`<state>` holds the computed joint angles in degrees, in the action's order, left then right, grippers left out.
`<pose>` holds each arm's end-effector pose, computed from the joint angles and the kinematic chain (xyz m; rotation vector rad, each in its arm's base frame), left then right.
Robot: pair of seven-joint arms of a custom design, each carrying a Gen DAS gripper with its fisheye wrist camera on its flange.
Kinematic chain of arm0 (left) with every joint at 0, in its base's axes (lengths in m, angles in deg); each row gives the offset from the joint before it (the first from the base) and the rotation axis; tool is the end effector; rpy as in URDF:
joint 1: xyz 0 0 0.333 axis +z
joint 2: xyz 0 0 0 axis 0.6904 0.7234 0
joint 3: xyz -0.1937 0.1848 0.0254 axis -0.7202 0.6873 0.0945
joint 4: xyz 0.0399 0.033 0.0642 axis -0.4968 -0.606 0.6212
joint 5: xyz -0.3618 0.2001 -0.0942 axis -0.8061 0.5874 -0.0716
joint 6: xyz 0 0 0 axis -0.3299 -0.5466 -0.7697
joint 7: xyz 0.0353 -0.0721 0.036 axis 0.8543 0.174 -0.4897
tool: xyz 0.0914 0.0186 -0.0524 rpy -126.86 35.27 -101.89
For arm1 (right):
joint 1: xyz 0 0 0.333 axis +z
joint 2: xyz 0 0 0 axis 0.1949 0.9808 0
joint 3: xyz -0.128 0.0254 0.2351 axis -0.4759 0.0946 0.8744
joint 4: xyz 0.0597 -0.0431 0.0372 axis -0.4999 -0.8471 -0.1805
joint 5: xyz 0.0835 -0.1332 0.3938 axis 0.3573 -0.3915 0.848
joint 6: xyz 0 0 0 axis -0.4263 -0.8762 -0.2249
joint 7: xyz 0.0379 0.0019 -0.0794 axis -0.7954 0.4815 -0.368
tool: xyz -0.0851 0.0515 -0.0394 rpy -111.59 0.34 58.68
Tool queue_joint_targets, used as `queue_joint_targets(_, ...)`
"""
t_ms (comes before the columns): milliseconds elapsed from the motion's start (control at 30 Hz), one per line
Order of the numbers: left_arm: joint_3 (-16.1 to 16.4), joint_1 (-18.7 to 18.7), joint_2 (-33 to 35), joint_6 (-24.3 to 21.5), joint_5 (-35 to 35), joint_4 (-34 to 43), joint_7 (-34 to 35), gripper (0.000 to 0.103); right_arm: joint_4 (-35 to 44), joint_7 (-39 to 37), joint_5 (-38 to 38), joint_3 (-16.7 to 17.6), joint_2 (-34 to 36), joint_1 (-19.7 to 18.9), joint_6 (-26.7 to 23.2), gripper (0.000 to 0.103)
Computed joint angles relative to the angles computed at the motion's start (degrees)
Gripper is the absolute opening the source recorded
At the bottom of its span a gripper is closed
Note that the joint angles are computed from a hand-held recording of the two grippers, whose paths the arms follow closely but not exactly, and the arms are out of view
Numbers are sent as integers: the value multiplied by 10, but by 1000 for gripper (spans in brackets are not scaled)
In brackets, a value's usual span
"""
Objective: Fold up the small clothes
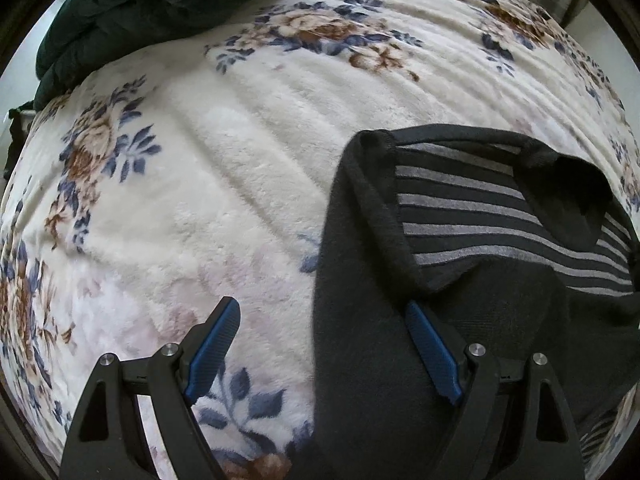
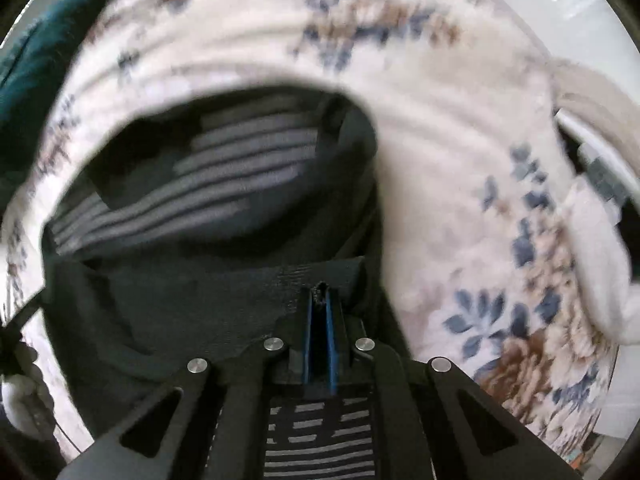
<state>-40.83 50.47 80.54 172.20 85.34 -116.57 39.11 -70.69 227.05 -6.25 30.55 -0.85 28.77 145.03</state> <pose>0.5989 0.0437 0.5335 -1.8308 2.2967 -0.2893 0.4148 0.2094 0.5312 -1.3684 2.6727 -0.1466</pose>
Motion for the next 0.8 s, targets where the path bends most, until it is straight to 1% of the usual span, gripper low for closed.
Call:
queue_joint_targets(100, 6, 7, 3, -3, -8, 8, -14, 84, 19, -3, -43, 10, -26, -9, -8, 6)
queue_joint_targets(167, 8, 11, -1, -6, -13, 5, -22, 84, 48, -2, -71, 17, -22, -20, -9, 6)
queue_joint_targets(267, 9, 15, -8, -1, -2, -6, -32, 84, 73, -18, -91, 18, -10, -25, -22, 6)
queue_joint_targets(300, 9, 16, -10, -5, -2, -8, -37, 84, 66, -35, -79, 9, -6, -20, -27, 6)
queue_joint_targets(367, 11, 17, -9, -12, -8, -7, -40, 84, 51, -74, -20, -18, 20, -7, -44, 7)
queue_joint_targets(400, 12, 18, -11, -13, -10, -8, -38, 84, 36, -83, 10, -28, 23, -4, -48, 11)
queue_joint_targets(433, 12, 18, -14, -14, -11, -9, -32, 84, 21, -90, 38, -37, 25, -3, -50, 18)
queue_joint_targets(467, 13, 19, -13, -15, -15, -6, -29, 84, 1, -85, 63, -44, 18, -5, -48, 21)
queue_joint_targets(533, 16, 19, -17, -16, -32, -4, -13, 84, -33, -59, 75, -39, -16, -16, -13, 36)
queue_joint_targets(600, 17, 19, -16, -22, -47, 0, 7, 84, -51, -39, 69, -34, -41, -27, 22, 42)
queue_joint_targets(633, 16, 18, -10, -29, -55, 5, 18, 84, -49, -41, 64, -34, -40, -30, 32, 45)
queue_joint_targets(667, 15, 16, -5, -34, -63, 9, 28, 84, -42, -50, 61, -36, -29, -31, 32, 46)
queue_joint_targets(700, 14, 15, 5, -43, -73, 19, 39, 79, -34, -59, 58, -38, -16, -32, 30, 46)
queue_joint_targets(733, 13, 14, 18, -55, -81, 30, 46, 70, -22, -73, 56, -42, 7, -33, 24, 46)
queue_joint_targets(767, 10, 13, 32, -69, -84, 43, 50, 42, -17, -81, 56, -44, 25, -35, 15, 46)
queue_joint_targets(800, 9, 13, 48, -93, -92, 60, 54, 17, -10, -88, 59, -47, 41, -36, 9, 46)
